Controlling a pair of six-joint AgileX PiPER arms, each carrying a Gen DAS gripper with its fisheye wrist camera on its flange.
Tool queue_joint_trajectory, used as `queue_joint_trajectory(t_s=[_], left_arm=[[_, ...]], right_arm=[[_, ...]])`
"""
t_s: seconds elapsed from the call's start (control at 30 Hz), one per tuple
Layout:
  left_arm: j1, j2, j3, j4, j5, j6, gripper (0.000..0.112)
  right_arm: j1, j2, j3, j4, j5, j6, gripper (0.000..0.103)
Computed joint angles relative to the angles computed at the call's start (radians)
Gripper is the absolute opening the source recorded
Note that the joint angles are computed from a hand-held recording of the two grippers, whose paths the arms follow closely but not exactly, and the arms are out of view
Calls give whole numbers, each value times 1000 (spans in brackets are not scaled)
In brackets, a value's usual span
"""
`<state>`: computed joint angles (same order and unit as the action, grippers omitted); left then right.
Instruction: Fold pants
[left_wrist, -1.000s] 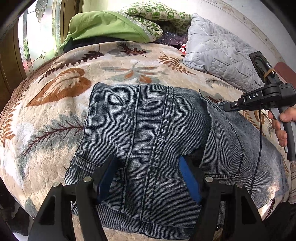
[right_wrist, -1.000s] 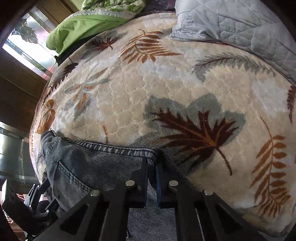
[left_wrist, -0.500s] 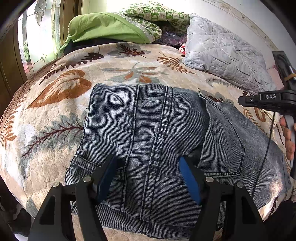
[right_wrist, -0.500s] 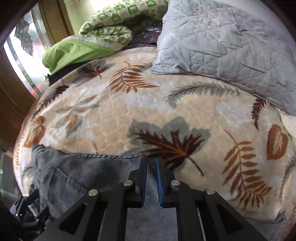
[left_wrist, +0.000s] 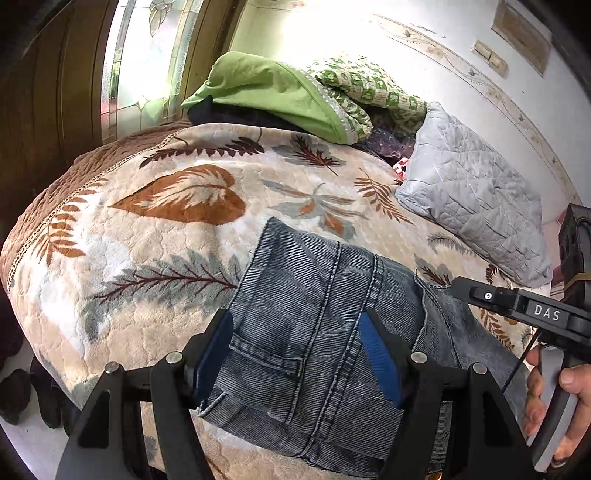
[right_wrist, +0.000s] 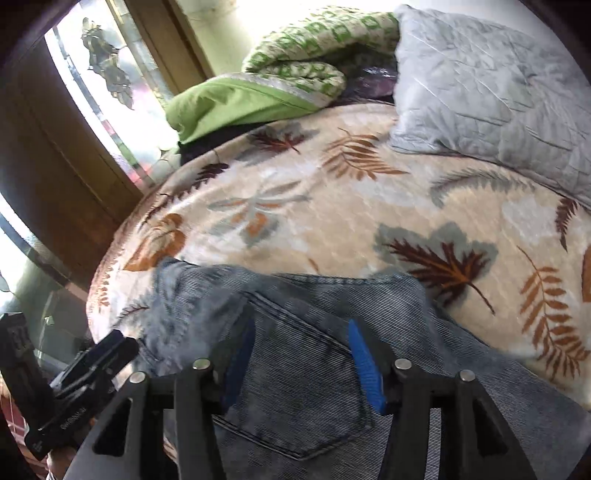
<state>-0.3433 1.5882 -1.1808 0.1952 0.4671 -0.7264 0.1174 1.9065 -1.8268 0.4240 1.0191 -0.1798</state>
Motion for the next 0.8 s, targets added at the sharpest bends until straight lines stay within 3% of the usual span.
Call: queue_joint_trajectory(t_s=[0.13,0.2,0.23,0.33,0.4,0.47,0.57,0.63,0.73,0.8], left_arm=[[54,-53,25,12,4,-50,71],[68,-54,0,5,28,-28,71],[58,-48,-20,40,49,-52,71],[17,1,-114,42,106,-25,71],[-40,42,-178,89,135,-34,72],[-103,104,-254,136,174,-13,76],[-149,278,-429,87,353,103,77],[-151,382,-482,55,428,133,77],[-189,383,-457,161,412,55,82],[-184,386,-472,145,428,52,82]], right_arm=[[100,157,-43,-41,68,69,65],[113,107,31,-46,-3,60,65],[98,79,57,-17,0,57,65],[-4,-76,244,133,-61,-48,65],[-111,-206,410,219,-91,-123,65],[-260,-301,544,299,-55,-216,65],[-518,-369,648,317,0,-321,65],[-709,-349,637,311,49,-333,65],[-938,-208,540,394,119,-354,65],[-990,-59,422,391,159,-318,69]])
